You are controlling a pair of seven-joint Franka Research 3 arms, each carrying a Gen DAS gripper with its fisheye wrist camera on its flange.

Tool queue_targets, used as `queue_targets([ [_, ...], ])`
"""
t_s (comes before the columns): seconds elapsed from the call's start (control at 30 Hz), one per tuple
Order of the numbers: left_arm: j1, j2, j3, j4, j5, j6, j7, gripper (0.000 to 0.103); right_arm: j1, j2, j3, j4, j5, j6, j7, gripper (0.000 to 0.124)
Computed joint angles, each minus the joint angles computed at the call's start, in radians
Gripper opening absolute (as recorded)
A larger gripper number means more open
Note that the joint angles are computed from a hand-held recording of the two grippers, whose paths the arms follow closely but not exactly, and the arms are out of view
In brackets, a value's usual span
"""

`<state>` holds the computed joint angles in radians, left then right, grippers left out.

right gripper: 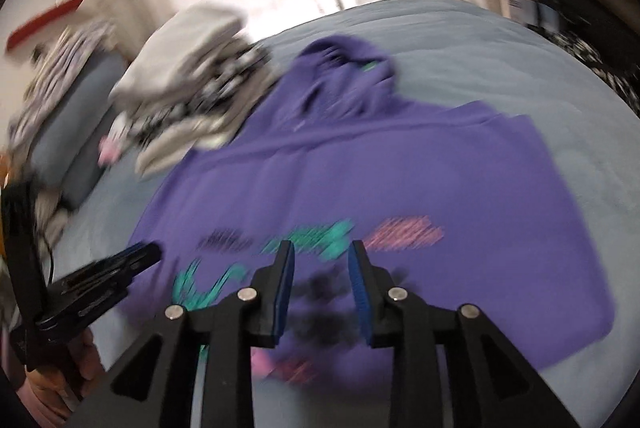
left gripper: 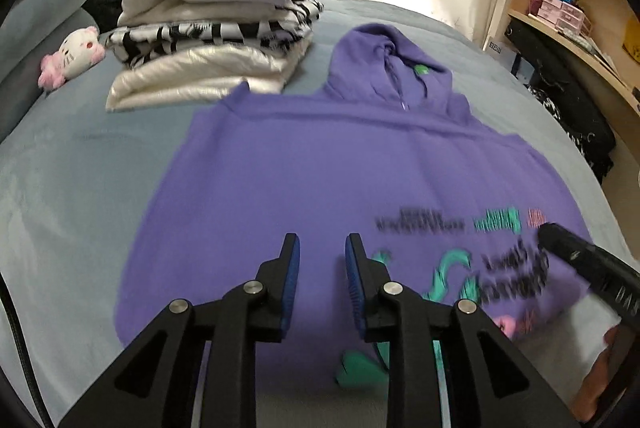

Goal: Fold large clothes
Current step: 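Lower the hem onto the body near the hood with both grippers, then open both grippers and lift them off the folded hoodie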

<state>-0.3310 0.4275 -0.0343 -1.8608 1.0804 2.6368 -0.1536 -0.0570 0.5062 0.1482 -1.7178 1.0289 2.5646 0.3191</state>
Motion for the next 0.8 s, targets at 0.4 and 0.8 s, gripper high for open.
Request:
queue_targets([
  [0.4, 0.029, -0.103, 0.003, -0.196, 0.076, -0.002, -0.326, 0.042, 0.01, 0.081, -0.083, 0.019, -0.143, 0.245, 0.178, 0.027],
  [0.8, 0.061, -0.118, -0.054, -0.206, 0.007, -0.135, -0.244, 0.042, -0.073, 0.127, -0.047, 0.055, -0.299, 0.327, 0.377, 0.023],
])
